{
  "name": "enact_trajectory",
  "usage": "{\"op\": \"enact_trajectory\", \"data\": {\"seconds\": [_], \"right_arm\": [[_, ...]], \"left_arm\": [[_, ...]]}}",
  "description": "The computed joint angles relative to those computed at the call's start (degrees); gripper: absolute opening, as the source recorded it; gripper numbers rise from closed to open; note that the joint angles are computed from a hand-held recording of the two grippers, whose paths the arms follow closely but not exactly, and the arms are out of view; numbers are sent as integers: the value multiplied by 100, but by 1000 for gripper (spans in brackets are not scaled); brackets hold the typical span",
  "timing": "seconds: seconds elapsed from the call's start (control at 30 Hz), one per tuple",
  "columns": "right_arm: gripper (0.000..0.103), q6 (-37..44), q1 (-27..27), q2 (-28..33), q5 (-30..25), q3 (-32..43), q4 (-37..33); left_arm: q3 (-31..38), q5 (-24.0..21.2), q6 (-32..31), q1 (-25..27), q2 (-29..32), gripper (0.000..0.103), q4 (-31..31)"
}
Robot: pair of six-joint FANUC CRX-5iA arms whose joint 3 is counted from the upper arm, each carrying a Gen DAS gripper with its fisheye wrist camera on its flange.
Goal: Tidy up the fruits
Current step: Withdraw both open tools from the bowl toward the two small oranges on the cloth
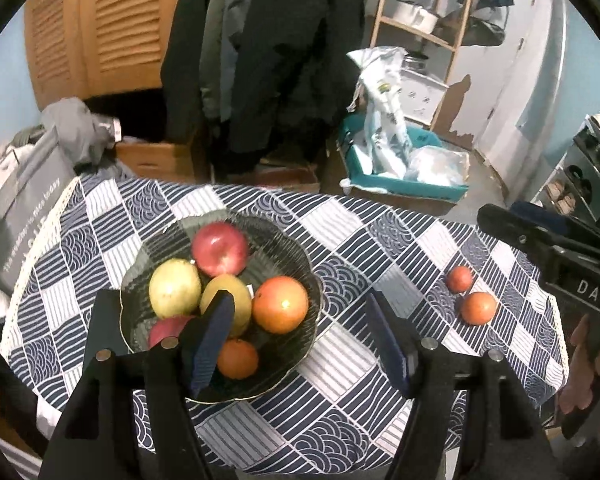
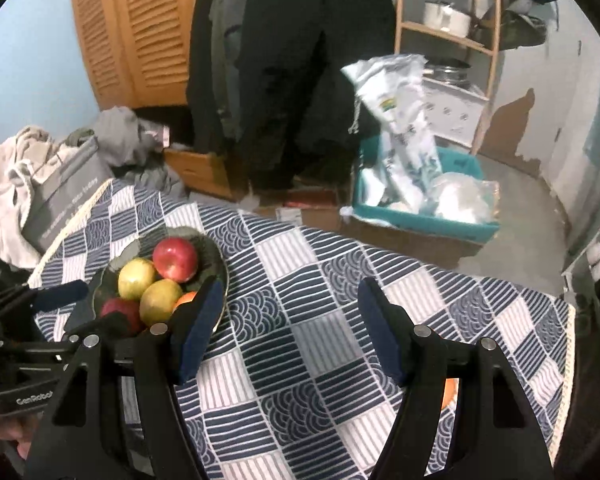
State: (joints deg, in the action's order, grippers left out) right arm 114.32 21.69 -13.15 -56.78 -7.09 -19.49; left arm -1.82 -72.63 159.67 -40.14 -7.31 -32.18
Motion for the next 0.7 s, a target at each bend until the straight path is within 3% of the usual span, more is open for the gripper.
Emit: {"op": "enact_trajectory", "data": {"seconds": [0.17, 0.7], "right_arm": [[78, 129, -219, -212, 32, 14, -63], [85, 861, -1127, -633, -134, 173, -716]], "left_arm": [[256, -134, -36, -219, 120, 75, -217], [915, -282, -126, -589, 409, 84, -530]]}}
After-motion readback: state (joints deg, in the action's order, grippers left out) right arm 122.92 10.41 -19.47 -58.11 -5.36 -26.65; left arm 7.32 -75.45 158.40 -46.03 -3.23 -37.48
